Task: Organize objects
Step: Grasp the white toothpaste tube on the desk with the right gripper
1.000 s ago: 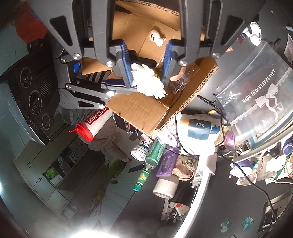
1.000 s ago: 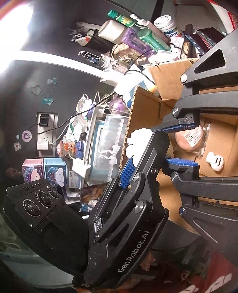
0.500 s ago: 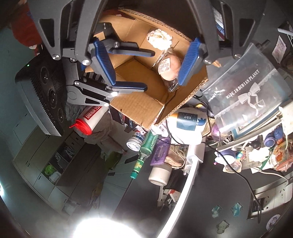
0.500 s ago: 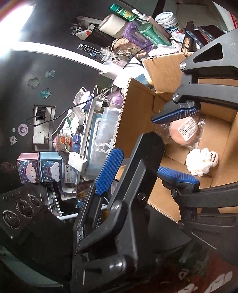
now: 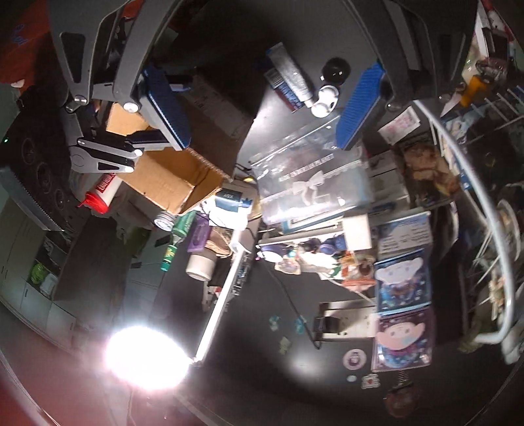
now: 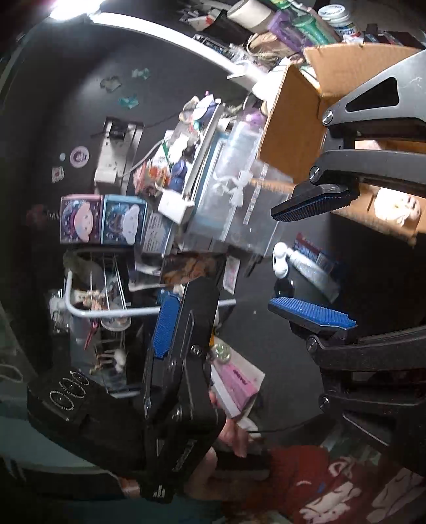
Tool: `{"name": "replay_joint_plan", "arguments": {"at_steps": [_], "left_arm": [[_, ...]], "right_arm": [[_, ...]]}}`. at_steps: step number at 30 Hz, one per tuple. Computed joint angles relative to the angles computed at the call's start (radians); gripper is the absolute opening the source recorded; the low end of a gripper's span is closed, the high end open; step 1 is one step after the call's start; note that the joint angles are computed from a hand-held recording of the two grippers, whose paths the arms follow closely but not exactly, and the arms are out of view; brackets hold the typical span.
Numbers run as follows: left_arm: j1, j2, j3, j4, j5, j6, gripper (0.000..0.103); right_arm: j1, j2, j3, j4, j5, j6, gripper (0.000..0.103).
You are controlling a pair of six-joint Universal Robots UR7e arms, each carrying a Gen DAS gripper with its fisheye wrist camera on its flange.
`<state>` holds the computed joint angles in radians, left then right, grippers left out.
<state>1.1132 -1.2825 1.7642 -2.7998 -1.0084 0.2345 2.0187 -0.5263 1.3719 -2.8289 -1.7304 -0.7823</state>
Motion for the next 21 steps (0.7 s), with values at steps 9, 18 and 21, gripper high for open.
{"name": "replay_joint_plan", "arguments": {"at_steps": [9,18,21], "left_arm": [[0.094,-0.068,0.188,-0.178,0.085,-0.037,0.089],[0.161,-0.072,0.259,-0.222,0.085,-0.068,0.089],[0.166,-0.071,0.259,-0.222,0.070,-0.066,0.089]], "right_arm": [[0.005,0.158,-0.092,0.175,0.024,0.102,0.045],[-0.027,0.354,-0.253,0.105,-0.206,0.199,0.045],[-0.028,0.387,-0.291,0.070,-0.252,0.175,0.045]]}}
